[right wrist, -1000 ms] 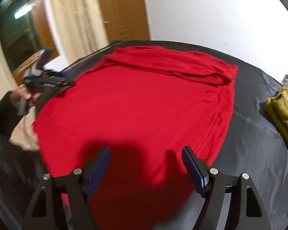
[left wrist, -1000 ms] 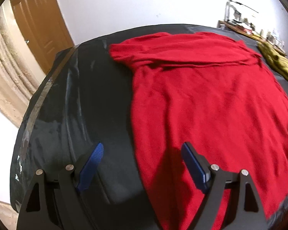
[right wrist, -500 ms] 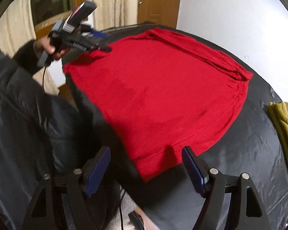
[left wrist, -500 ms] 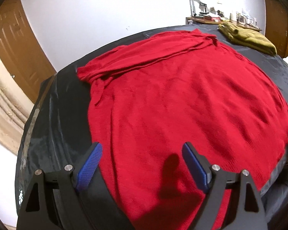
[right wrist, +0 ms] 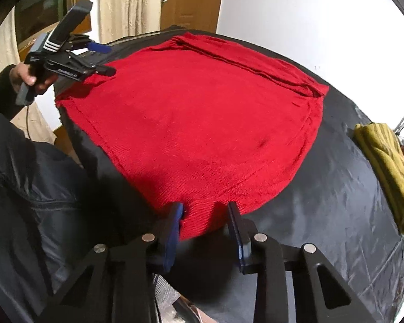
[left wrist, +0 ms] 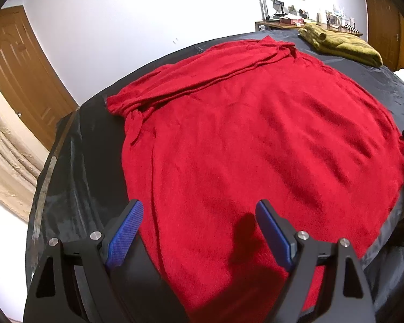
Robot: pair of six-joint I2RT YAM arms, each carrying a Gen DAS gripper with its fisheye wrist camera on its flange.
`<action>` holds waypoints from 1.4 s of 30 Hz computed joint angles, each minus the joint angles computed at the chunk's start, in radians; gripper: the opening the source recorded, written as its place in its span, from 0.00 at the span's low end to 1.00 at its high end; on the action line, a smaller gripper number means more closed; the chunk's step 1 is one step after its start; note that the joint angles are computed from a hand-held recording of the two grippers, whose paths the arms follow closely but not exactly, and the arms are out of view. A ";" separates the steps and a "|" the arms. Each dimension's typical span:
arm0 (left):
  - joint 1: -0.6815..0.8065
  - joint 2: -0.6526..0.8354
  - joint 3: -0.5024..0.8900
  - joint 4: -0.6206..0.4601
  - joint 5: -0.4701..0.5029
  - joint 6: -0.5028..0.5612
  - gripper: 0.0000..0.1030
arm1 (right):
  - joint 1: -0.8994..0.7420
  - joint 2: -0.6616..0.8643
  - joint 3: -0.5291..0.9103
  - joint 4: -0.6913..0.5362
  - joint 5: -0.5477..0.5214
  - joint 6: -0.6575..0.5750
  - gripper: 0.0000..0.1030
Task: Fold clothes
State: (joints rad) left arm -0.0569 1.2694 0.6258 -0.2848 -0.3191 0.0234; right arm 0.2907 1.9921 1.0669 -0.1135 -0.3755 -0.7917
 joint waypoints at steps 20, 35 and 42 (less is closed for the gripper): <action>0.041 -0.266 -0.164 -0.034 0.019 0.115 0.86 | -0.092 0.046 0.185 -0.120 -0.106 0.296 0.25; 0.093 -0.275 -0.193 0.017 0.075 0.153 0.86 | 0.003 0.021 0.068 -0.077 -0.027 0.193 0.47; 0.150 -0.352 -0.238 0.021 0.101 0.190 0.86 | 0.059 0.018 0.087 -0.055 -0.017 0.175 0.12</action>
State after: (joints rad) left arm 0.0930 0.9172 0.3874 -0.2643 -0.2185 0.2131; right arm 0.3497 2.0106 1.1540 -0.1684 -0.3927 -0.6164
